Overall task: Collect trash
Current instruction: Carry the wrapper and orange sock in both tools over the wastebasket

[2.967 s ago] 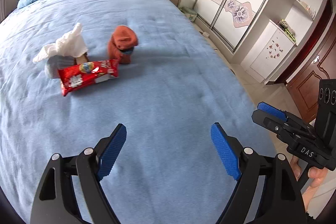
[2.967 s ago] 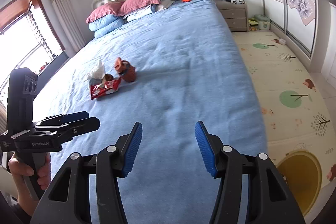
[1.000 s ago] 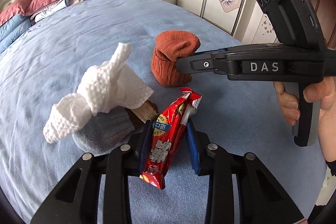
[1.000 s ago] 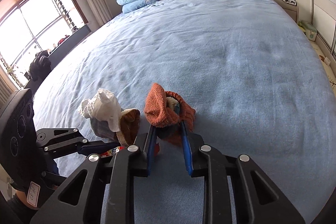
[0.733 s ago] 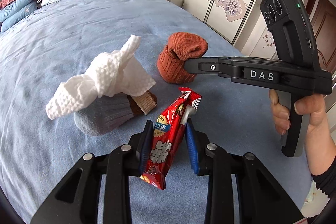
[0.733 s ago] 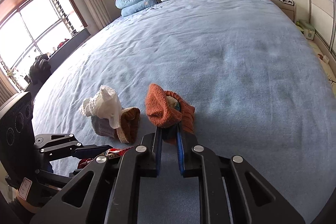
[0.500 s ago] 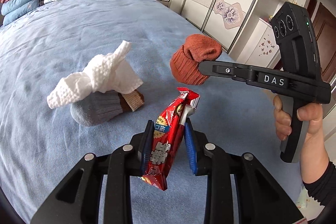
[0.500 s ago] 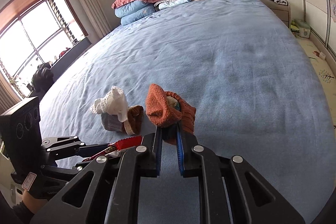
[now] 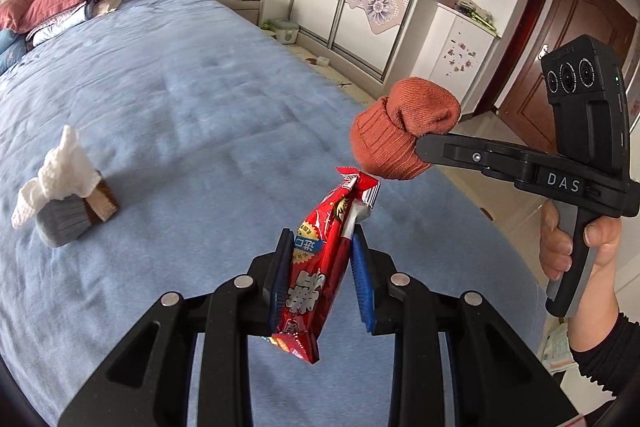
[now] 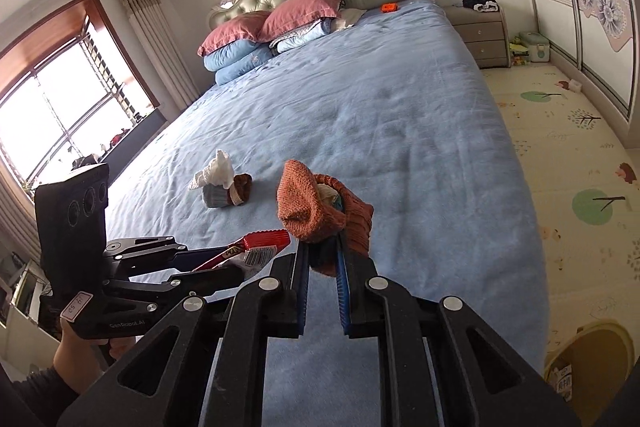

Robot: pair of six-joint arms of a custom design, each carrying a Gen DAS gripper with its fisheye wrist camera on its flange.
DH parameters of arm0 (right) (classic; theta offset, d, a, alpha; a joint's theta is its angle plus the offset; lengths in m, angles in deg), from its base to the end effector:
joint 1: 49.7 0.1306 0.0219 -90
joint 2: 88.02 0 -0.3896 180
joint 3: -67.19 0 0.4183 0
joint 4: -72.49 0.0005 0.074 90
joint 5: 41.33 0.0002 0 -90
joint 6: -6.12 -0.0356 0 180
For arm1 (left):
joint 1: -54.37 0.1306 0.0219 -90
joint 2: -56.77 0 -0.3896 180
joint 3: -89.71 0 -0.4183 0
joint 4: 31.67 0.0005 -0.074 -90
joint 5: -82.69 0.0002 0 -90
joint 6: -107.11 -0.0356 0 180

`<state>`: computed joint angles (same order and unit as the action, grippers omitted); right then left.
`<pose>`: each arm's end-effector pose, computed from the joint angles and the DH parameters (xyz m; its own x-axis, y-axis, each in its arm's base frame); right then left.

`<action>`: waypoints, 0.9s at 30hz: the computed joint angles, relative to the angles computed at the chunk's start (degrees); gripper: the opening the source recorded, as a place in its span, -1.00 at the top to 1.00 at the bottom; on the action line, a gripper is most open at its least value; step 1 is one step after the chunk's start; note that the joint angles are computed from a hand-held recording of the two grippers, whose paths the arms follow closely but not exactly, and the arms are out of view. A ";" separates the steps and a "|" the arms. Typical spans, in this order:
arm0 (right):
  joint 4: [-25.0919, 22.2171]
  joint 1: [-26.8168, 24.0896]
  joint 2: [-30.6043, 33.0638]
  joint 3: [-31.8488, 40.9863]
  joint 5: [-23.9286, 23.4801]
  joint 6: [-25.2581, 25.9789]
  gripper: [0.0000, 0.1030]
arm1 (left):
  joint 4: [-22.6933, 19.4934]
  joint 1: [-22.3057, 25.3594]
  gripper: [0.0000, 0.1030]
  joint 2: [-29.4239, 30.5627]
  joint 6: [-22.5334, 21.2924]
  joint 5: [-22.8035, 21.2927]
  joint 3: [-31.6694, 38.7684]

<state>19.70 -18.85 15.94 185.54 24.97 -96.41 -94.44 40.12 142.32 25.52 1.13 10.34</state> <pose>0.5119 0.3218 0.5463 -0.6811 -0.1754 -0.7109 -0.6067 0.6788 0.4137 0.4531 -0.1210 0.5470 -0.7587 0.0434 -0.6500 0.2308 0.9510 -0.2058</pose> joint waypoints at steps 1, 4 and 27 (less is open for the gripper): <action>0.65 -0.72 -1.84 -2.27 1.05 0.15 0.76 | -0.12 -1.26 0.43 0.74 0.15 -0.04 0.69; 2.08 -3.27 -6.67 -8.06 1.06 0.46 0.76 | -0.61 -5.08 0.43 3.22 0.36 -0.31 2.92; 4.03 -28.16 -29.67 -38.77 1.74 -1.51 0.75 | -10.42 -23.28 0.43 32.13 -1.96 5.08 33.22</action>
<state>23.72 -47.01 -13.72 146.77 26.71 -97.92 -104.87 16.85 174.45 23.56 6.20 43.56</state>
